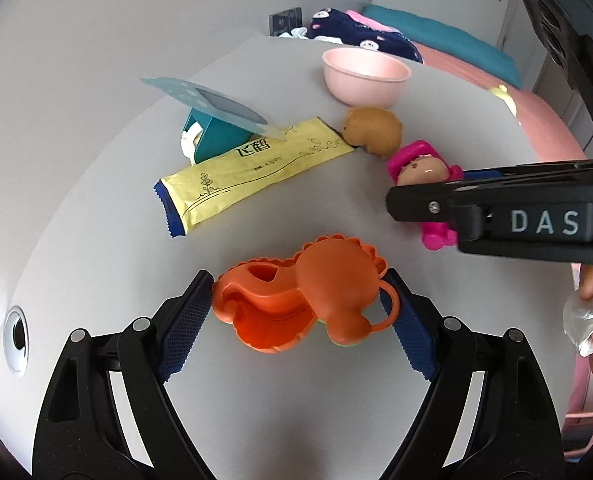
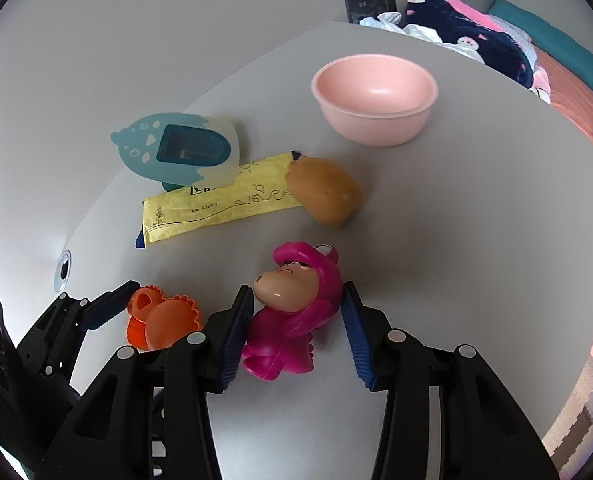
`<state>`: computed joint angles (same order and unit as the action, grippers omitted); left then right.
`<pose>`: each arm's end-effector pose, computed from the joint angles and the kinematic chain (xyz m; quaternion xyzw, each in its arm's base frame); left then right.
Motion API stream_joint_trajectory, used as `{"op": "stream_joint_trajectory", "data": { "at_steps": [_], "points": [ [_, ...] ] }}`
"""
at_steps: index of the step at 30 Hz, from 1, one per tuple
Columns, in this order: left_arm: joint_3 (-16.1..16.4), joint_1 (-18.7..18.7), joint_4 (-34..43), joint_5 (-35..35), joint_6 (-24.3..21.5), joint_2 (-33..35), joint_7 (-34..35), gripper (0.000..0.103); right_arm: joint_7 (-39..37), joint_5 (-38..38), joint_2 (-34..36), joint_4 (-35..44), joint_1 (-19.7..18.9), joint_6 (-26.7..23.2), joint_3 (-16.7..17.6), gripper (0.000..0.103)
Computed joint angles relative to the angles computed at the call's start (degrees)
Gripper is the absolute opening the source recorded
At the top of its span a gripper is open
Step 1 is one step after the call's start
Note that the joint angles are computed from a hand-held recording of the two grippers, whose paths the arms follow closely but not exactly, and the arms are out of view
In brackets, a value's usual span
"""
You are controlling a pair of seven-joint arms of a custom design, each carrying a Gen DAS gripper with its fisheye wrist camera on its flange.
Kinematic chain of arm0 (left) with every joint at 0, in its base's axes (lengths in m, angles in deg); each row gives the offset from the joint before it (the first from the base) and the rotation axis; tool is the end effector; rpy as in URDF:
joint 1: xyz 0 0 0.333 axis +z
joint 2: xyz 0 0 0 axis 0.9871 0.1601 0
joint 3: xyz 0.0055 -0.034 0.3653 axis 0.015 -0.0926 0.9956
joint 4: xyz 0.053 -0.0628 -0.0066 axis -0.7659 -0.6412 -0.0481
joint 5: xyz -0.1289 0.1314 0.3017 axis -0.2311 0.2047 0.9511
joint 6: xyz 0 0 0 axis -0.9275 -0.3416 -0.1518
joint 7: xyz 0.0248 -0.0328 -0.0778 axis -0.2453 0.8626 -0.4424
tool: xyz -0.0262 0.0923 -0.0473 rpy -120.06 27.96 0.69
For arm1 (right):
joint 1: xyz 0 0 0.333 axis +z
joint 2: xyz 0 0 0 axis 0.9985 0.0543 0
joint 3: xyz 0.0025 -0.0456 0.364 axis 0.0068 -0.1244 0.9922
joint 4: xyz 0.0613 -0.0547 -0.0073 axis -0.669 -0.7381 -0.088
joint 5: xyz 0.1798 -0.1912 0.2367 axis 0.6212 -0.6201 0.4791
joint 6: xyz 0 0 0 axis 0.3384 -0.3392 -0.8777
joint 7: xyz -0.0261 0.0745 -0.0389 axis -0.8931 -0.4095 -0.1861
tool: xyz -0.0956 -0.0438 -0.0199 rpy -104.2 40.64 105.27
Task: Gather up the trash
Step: 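Grasp the orange toy with the left gripper while the right gripper grasps the pink doll, then carry the orange toy and pink doll to the trash bag and release both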
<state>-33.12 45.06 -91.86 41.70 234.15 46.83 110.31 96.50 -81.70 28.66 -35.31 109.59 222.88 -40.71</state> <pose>0.6364 -0.4971 0.3401 -0.5138 0.8025 -0.2547 0.1652 0.6602 0.3192 0.3884 -0.6976 0.6718 -0.0575 0.2423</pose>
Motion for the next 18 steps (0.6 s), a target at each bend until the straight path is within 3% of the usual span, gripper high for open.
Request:
{"op": "stream_joint_trajectory", "data": {
  "at_steps": [9,18],
  "points": [
    [-0.77,-2.14,1.24,0.28,-0.82,-0.13,0.25,0.082,-0.11,1.12,-7.06,-10.18,-1.83,5.79,-0.18,0.047],
    [-2.14,-6.32,10.35,0.46,-6.13,2.87,3.75,0.082,-1.46,3.55,-16.32,-24.25,-5.9,13.01,0.88,0.047]
  ]
}}
